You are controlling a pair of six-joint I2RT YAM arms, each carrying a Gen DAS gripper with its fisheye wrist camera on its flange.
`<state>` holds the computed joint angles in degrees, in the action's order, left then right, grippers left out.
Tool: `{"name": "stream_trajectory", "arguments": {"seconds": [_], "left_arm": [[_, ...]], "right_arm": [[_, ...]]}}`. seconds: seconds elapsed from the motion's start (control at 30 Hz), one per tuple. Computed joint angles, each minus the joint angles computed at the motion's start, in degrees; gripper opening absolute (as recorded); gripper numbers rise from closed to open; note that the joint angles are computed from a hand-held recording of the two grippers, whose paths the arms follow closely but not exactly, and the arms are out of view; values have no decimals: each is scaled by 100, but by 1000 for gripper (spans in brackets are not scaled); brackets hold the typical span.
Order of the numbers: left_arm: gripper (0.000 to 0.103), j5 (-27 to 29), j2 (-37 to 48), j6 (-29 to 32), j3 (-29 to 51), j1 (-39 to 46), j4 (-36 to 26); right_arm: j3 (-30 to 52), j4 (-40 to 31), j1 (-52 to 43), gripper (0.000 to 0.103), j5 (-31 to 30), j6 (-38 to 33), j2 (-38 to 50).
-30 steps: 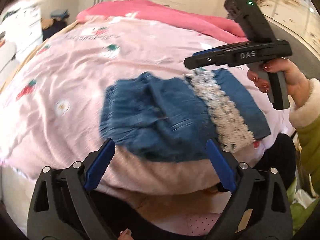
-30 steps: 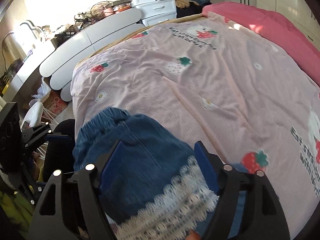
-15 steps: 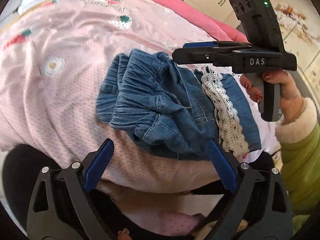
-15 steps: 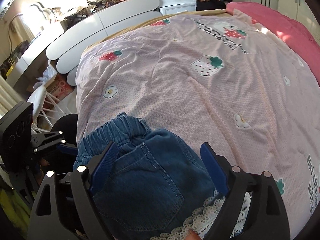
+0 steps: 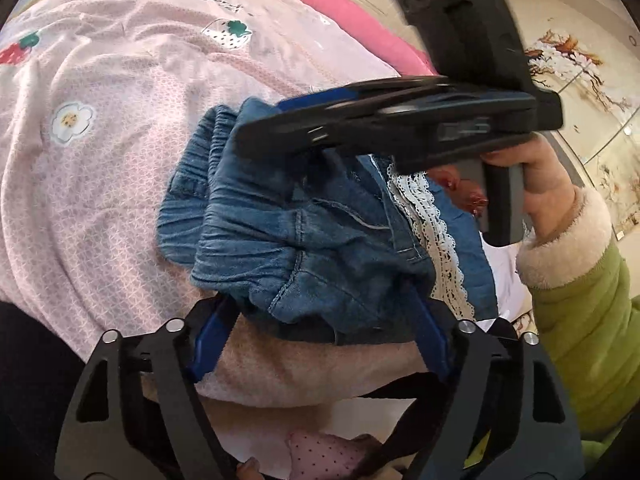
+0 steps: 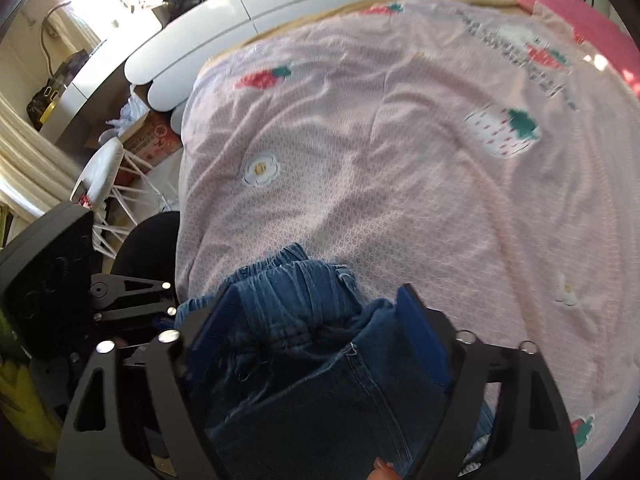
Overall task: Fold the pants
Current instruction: 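Grasp the elastic waistband with the left gripper and lift it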
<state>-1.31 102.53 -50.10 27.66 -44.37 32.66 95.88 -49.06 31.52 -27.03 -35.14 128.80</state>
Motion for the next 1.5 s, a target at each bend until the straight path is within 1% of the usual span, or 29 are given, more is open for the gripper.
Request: {"name": "stream_trajectory", "arguments": {"seconds": [0.03, 0.1, 0.13, 0.2, 0.27, 0.33, 0.4, 0.53, 0.6, 0.7, 0.83, 1.03, 1.23, 1.3, 1.5], "left_arm": [[66, 2, 35, 6, 32, 5, -10], [55, -11, 83, 48, 72, 12, -29], [52, -10, 112, 53, 87, 29, -31], [41, 51, 138, 80, 78, 46, 31], [33, 29, 143, 139, 111, 24, 16], [30, -59, 44, 212, 131, -32, -32], [30, -244, -135, 366, 222, -141, -266], [30, -673, -422, 780, 712, -443, -1061], [30, -798, -436, 979, 1012, -570, -1364], [30, -837, -329, 1161, 1465, -689, -1740], [30, -794, 140, 1505, 2412, -827, -2255], [30, -675, 970, 1839, 3768, -1062, -2949], [30, -635, 1490, 1938, 4496, -1231, -3392], [30, -616, 1578, 1949, 4630, -1258, -3501], [31, -591, 1979, 2021, 5225, -1342, -3936]], "right_arm": [[13, 39, 35, 64, 13, 31, 69], [18, 58, 42, 52, -36, 112, 104], [-70, 130, 34, 49, -54, 119, 41], [-269, 287, 11, 42, -63, 116, -117], [-453, 399, -42, 40, -120, 143, -283], [-601, 451, -116, 39, -211, 111, -443], [-745, 507, -191, 39, -306, 87, -607], [-1035, 515, -551, 39, -647, -5, -1048], [-1102, 464, -760, 39, -776, -95, -1209], [-1255, 350, -1235, 38, -1017, -326, -1482], [-1520, 188, -2031, 38, -1411, -706, -1730], [-1888, 30, -2997, 38, -1780, -1410, -1962], [-2008, -157, -3606, 38, -2043, -1896, -1851], [-2022, -233, -3772, 38, -2141, -2079, -1786], [-1947, -485, -4184, 38, -2310, -2450, -1452]]}}
